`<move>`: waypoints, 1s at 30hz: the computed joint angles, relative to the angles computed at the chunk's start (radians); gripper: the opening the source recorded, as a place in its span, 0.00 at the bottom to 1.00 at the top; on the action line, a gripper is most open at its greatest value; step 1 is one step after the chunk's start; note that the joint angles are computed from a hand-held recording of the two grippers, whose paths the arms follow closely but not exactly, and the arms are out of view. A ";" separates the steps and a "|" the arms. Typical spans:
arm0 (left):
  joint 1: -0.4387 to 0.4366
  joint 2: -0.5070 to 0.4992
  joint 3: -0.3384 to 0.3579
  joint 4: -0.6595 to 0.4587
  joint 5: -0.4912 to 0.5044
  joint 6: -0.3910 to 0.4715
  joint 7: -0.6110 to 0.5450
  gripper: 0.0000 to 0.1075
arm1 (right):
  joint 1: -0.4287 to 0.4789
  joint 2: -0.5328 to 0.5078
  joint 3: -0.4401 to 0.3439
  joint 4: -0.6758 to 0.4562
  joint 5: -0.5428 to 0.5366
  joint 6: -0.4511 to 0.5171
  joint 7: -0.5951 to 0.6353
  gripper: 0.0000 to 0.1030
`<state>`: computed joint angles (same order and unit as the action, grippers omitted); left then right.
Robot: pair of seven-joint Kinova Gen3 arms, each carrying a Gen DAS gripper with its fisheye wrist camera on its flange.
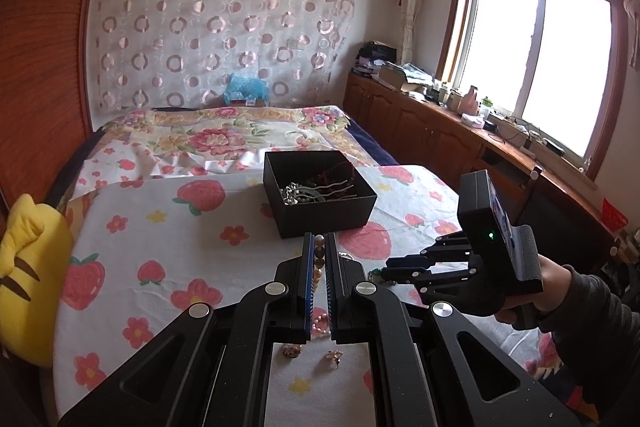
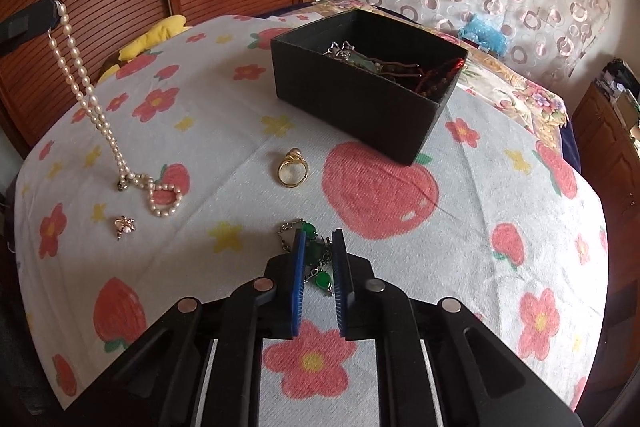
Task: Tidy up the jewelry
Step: 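Lift the green pendant chain with the right tool while the left tool lifts the pearls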
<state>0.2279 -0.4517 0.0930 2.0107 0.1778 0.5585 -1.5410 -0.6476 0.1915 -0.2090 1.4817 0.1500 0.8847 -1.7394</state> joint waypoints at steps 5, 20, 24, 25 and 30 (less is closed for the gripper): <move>-0.002 -0.001 0.004 0.002 -0.004 -0.005 0.004 0.04 | 0.007 -0.012 0.000 -0.001 -0.005 -0.015 -0.005 0.05; 0.006 -0.001 -0.005 0.010 0.000 -0.004 0.004 0.04 | 0.021 -0.014 -0.003 0.004 -0.019 -0.010 0.024 0.20; 0.005 -0.001 -0.002 0.010 0.001 -0.003 0.005 0.04 | 0.025 -0.006 -0.001 0.008 -0.035 -0.003 0.037 0.23; 0.004 -0.001 0.000 0.011 0.001 -0.004 0.006 0.04 | 0.040 -0.002 -0.003 0.003 -0.063 -0.001 0.050 0.23; 0.005 -0.003 0.000 0.011 0.000 -0.004 0.005 0.04 | 0.060 0.009 -0.006 -0.009 -0.121 0.002 0.084 0.16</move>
<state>0.2325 -0.4544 0.0928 2.0220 0.1782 0.5548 -1.5359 -0.5877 0.2005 -0.2150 1.4729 0.0286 0.8869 -1.6558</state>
